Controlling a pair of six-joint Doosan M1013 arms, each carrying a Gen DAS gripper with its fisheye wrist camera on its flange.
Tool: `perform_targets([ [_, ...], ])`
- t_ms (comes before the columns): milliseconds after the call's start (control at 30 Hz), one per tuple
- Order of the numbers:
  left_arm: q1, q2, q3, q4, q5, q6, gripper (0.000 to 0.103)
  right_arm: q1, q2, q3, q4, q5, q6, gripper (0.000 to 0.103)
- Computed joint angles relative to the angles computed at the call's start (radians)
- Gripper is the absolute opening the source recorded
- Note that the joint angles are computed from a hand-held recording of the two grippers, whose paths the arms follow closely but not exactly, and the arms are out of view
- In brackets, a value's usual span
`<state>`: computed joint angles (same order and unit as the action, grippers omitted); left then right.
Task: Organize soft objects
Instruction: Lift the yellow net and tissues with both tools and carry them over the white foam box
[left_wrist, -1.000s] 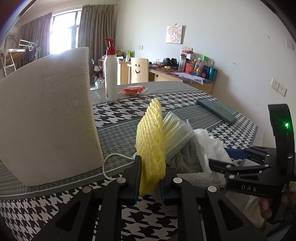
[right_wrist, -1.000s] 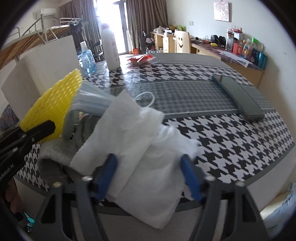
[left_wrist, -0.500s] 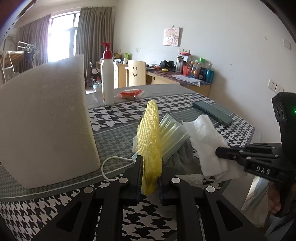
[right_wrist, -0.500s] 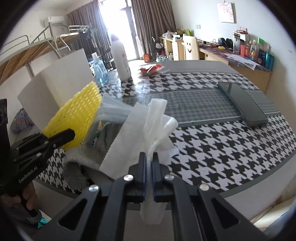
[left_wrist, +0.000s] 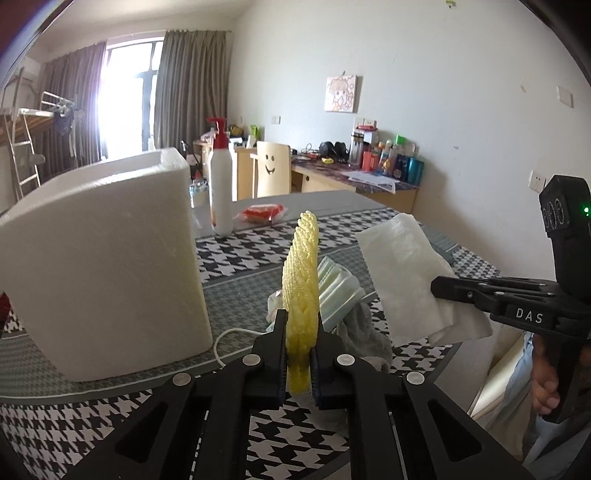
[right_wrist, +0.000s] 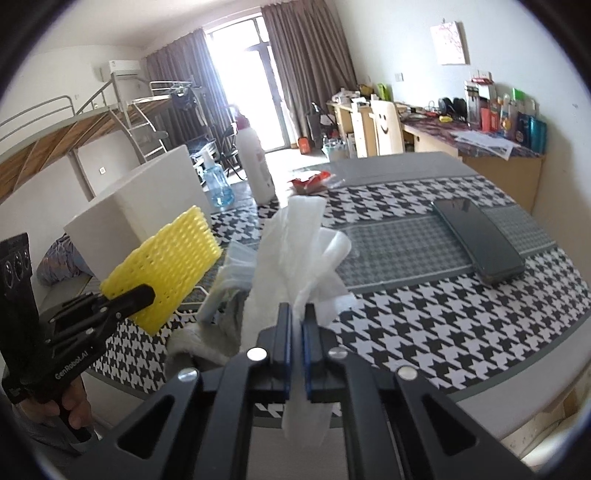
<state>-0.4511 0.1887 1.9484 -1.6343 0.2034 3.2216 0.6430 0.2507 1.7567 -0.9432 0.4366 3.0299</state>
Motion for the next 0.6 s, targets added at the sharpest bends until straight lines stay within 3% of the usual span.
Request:
perform_targets([
  [600,0.002,-0.057,0.018,-0.258,-0.033,0.251,0.010,0.015,-0.012,-0.001,-0.241,-0.016,0.168,0.008],
])
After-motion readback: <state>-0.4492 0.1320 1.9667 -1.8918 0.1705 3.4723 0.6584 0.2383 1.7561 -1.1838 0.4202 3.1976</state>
